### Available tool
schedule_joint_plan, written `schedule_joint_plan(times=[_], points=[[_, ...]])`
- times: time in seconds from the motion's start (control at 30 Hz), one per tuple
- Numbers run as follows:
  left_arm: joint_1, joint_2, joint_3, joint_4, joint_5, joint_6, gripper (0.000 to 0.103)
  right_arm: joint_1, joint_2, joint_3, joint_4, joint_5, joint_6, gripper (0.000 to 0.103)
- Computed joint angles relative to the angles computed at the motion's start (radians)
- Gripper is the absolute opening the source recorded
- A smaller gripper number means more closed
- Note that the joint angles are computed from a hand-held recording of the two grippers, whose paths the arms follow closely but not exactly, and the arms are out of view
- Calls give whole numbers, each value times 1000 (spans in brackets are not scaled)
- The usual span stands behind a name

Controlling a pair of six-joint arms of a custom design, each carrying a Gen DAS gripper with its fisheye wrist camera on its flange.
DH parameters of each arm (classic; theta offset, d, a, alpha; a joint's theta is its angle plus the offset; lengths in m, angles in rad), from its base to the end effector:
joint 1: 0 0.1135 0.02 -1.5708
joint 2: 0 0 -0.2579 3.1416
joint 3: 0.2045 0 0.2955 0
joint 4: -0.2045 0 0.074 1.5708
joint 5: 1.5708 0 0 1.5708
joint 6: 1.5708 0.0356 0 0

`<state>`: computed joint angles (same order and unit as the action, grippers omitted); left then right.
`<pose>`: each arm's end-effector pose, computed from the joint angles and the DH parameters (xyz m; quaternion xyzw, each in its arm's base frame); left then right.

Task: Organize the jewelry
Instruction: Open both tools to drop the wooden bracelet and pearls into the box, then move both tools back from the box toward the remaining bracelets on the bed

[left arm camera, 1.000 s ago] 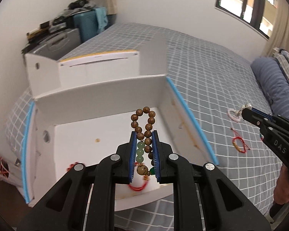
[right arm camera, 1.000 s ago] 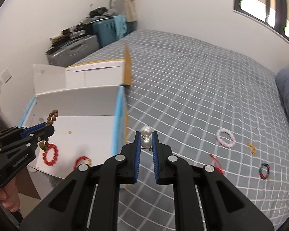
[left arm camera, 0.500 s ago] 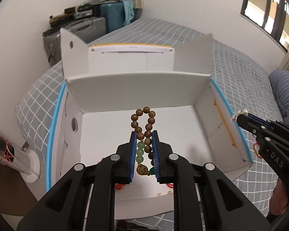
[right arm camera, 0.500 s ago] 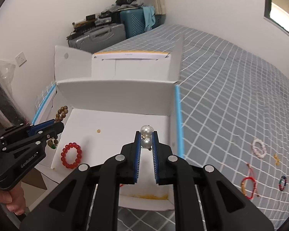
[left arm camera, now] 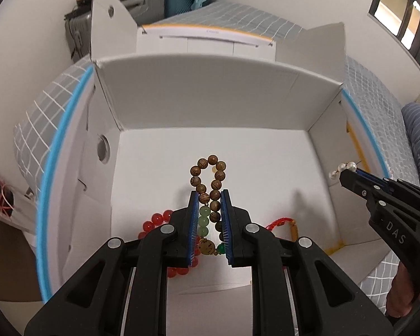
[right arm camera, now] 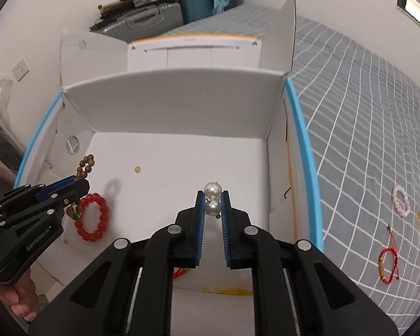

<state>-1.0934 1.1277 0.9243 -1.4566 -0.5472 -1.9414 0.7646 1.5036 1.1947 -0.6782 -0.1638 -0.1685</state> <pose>0.1063 -0.1652 0.2428 -0.3847 0.8816 0.0573 0.2673 0.2534 0.2511 0.2490 -0.4504 0.8419 0.1591 0.2511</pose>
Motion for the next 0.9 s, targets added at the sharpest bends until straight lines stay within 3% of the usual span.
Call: schedule_joint_plan(times=[0.17, 0.57, 0.63, 0.7, 0.83, 0.9], points=[[31, -31, -45, 49, 16, 39, 15, 3, 53, 18, -6, 20, 7, 11], [50, -38, -46, 49, 27, 63, 18, 10, 74, 26, -7, 25, 13, 13], [46, -31, -38, 36, 30, 54, 25, 10, 71, 25, -15, 17, 14, 21], [40, -20, -27, 22, 31, 41, 29, 12, 51, 12, -6, 21, 15, 37], [14, 1, -2, -27, 18, -14, 42, 16, 6, -14, 9, 14, -2, 47], [0, 3, 13, -54, 8, -42, 48, 18, -22, -29, 21, 20, -7, 62]])
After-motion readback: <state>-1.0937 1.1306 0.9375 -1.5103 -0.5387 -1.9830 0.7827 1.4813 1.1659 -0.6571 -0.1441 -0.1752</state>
